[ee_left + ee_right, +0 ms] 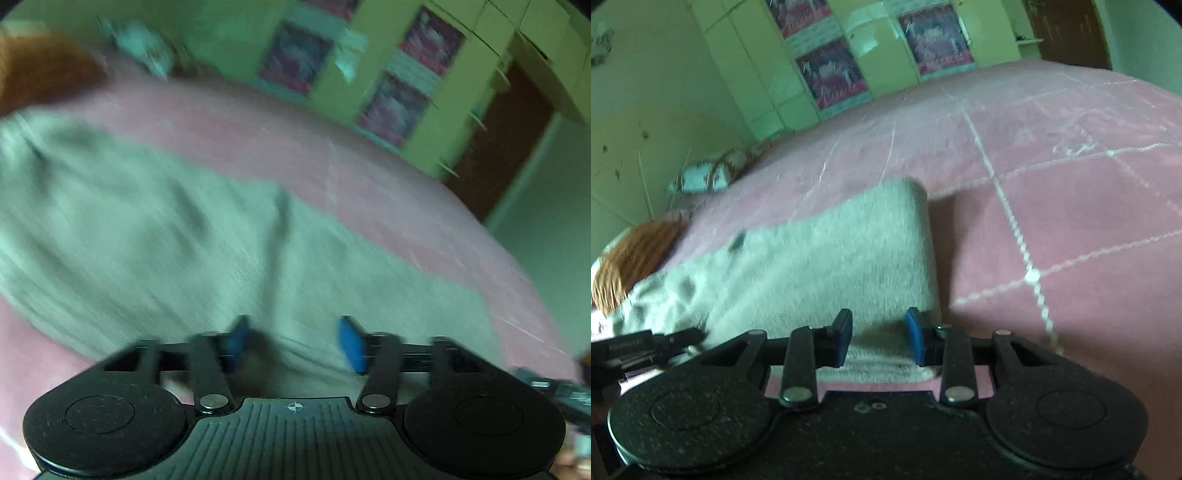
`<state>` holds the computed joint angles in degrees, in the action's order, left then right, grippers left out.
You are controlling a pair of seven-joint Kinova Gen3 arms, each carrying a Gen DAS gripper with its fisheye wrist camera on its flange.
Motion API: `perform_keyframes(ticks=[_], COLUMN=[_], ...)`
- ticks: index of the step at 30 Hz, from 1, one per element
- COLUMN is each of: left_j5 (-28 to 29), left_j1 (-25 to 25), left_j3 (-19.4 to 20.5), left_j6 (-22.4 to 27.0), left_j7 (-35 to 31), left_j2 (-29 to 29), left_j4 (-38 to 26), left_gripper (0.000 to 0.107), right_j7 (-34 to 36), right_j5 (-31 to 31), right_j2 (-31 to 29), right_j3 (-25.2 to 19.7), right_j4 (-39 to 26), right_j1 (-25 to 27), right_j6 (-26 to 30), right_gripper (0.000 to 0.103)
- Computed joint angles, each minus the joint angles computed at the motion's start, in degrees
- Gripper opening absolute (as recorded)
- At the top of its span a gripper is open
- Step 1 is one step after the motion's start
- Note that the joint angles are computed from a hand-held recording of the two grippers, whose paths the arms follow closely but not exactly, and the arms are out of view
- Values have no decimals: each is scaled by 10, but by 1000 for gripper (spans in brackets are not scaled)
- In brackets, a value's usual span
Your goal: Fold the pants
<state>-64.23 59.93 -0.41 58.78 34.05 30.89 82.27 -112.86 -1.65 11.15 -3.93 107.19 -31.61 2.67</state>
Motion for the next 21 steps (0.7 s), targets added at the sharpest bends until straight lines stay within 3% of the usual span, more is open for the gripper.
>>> perform_keyframes(ticks=[3,5,8,11,13,15,17,18,19,21], left_j5=[-38,-75,-69,-36,-31,-11,-1,11,32,69], left_j1=[-29,-68,-105,-173,-189,-175,-139,-132,-136,-152], left_j3=[29,59,69,140,162,140,87,71,66,66], left_j6=[14,-23,-81,-77,-74,-79,-81,-89,-92,-121], left_j7=[-46,-68,-138,-208,-255,-278,-263,-260,-267,-290], left_j2=[0,0,23,64,79,74,65,64,72,73], left_j4=[-22,-26,-61,-109,-122,-130,-130,-128,-133,-125], left_gripper=[63,63,63,63,71,74,78,88,99,100], right_j7=[-16,-17,16,12,26,43,40,29,19,22], right_j5=[30,43,37,82,79,59,66,75,81,70], right_j2=[9,27,59,99,142,154,137,129,130,156], right_j3=[74,100,67,78,71,32,15,20,33,27], right_j4=[-17,-51,-104,-174,-222,-244,-235,-225,-223,-236], right_j1=[-62,-80,-47,-61,-50,-14,-1,-6,-15,-5], right_j6=[-8,10,32,93,139,164,152,136,130,144], right_gripper=[26,23,13,13,10,10,16,21,22,22])
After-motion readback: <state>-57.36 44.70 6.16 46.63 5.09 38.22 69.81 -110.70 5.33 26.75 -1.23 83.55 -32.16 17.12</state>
